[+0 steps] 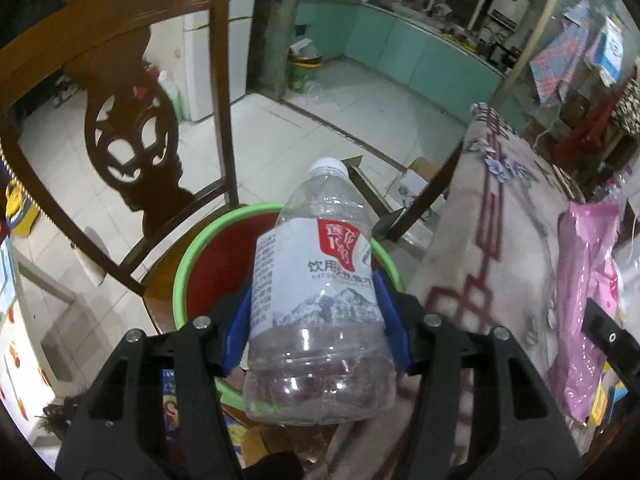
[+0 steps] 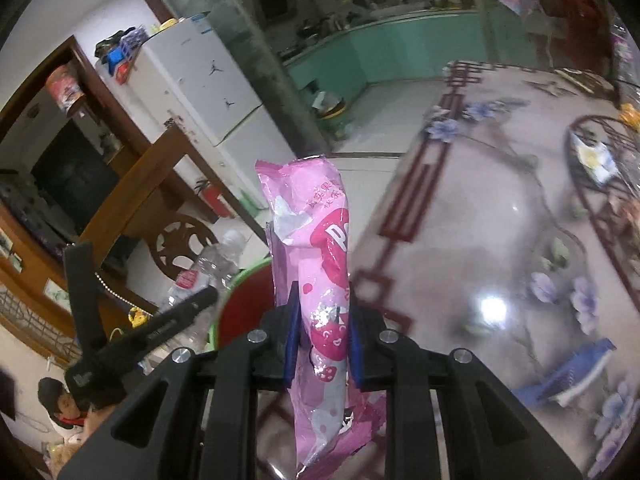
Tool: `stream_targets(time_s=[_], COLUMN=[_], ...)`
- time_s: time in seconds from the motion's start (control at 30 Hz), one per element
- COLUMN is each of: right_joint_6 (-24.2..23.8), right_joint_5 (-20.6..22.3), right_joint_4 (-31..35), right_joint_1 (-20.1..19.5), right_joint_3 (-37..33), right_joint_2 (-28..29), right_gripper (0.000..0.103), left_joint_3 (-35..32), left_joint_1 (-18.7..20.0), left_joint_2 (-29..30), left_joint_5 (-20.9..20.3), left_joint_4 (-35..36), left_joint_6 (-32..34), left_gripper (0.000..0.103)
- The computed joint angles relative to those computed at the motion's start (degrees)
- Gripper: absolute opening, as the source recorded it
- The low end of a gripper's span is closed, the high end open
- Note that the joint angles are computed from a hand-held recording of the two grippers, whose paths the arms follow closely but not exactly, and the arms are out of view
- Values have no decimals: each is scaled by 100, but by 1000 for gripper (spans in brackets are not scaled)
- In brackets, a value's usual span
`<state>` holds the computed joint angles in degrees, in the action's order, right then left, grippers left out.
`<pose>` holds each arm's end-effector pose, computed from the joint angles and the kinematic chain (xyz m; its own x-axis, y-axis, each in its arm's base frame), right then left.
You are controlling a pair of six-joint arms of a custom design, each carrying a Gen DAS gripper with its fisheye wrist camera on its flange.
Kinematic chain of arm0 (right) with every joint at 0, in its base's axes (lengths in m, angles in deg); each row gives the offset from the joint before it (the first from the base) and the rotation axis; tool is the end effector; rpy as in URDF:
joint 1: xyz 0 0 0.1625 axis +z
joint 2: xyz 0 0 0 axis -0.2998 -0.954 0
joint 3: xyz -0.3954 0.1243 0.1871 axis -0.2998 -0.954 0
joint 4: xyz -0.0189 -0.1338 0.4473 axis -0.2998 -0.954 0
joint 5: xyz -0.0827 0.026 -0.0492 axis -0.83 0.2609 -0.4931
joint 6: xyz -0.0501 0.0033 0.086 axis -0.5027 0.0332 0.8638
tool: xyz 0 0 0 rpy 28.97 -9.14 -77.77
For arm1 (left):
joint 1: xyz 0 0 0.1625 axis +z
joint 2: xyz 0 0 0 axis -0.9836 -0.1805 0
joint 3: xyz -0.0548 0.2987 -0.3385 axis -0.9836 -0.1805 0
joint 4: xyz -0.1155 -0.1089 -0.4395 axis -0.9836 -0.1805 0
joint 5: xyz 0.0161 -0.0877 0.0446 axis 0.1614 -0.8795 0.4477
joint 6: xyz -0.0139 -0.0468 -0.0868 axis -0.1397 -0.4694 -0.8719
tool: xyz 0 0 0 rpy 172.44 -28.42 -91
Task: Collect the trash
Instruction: 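Lower both items over the red bucket and open both grippers, then move both open grippers back over the yellow boxes on the table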
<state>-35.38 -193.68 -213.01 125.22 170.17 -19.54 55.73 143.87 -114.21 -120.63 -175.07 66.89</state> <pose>0.3077 -0.6376 0.0741 -0.9231 -0.1762 0.3418 -0.3405 0.7875 -0.5137 -0.0900 -0.6601 0.2592 -0.8295 -0.1762 -0.5300 0.2078 0.7835 -0.5856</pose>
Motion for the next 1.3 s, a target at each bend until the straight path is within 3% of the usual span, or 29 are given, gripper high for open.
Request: stream_targets(time_s=[0.13,0.33,0.4,0.43,0.6,0.9,1.07,1.3], right_joint_6=[100,-121,-162,-165,-366,-528,-543,-651], right_joint_5=[298,260,219,201,-10,-798,-1380,-2265], right_joint_4=[341,588,796,896,575,-506,-738,-804], right_joint_1=[30,150,172,177,206,33,-198,-673], right_joint_3=[-333,-707,-862,-936,-838,692,1567,2198], right_joint_2=[209,472,568,616,580,-589,-1427,-2677], right_gripper=[19,22,28,41,43,48,55,64], left_joint_3=[-30,-39,-19,-4,35,7,-8,-110], left_joint_1=[31,71,63,55,42,-145,-450,-948], left_joint_2=[8,-23,-36,-32,-44,119,312,804], left_joint_5=[-20,7,129,186,223,-753,-1200,-1480], left_joint_4=[78,150,30,-75,-265,-359,-292,-375], left_joint_6=[-106,-245,-277,-256,-179,391,705,1186], left_gripper=[55,56,75,87,89,89,90,92])
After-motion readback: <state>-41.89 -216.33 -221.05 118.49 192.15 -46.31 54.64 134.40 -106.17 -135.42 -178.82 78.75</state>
